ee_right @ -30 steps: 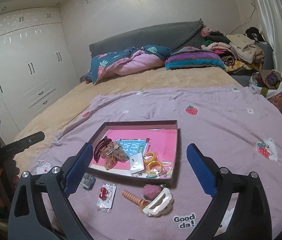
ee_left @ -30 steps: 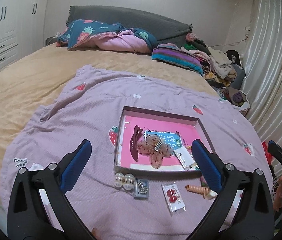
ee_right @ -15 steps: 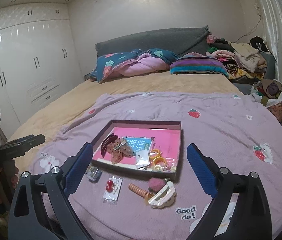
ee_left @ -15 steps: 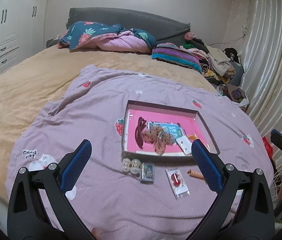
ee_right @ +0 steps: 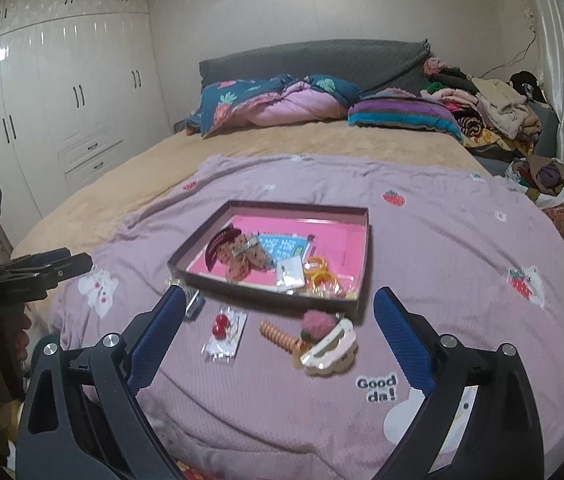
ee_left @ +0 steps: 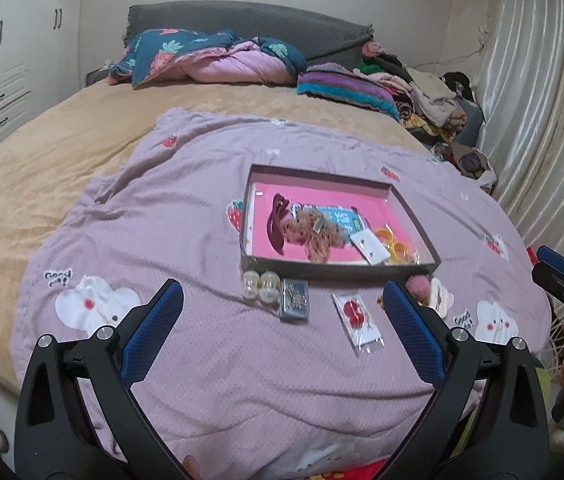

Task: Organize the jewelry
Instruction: 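Withdraw both open tools from the tray, then move both open tools toward the accessories lying beside the tray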

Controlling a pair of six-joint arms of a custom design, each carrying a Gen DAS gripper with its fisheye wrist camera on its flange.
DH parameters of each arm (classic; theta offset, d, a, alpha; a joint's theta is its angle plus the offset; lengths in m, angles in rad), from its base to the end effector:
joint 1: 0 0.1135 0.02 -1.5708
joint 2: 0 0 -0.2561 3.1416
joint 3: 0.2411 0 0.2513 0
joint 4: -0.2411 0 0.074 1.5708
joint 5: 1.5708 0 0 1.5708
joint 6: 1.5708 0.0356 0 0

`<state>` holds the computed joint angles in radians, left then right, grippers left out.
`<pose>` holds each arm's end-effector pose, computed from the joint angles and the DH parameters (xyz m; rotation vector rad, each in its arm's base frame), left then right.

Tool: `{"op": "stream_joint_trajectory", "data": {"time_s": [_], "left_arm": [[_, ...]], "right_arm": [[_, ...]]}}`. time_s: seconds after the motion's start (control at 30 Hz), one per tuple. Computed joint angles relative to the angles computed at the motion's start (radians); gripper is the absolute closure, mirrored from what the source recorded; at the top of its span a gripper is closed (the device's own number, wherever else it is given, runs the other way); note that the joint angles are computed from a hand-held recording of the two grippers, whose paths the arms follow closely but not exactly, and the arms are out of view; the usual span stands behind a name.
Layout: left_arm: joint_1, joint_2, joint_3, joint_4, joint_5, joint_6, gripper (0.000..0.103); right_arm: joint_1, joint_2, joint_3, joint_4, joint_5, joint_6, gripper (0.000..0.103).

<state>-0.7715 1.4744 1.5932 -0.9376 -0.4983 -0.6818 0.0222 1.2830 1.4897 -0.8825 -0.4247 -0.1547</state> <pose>0.2287 -0.1987 0.3800 -0.1255 2.2690 -0.1631 0.2565 0.0204 0.4013 -0.4200 2.1656 0.4023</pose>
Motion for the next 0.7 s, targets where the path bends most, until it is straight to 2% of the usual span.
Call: {"op": "stream_joint_trajectory", "data": {"time_s": [0.7], "left_arm": [[-0.046,0.066,-0.073,0.045,0.066,-0.021,0.01]], "right_arm": [[-0.014,-0.06,-0.176,0.008,0.059,-0.052,0.009]]}}
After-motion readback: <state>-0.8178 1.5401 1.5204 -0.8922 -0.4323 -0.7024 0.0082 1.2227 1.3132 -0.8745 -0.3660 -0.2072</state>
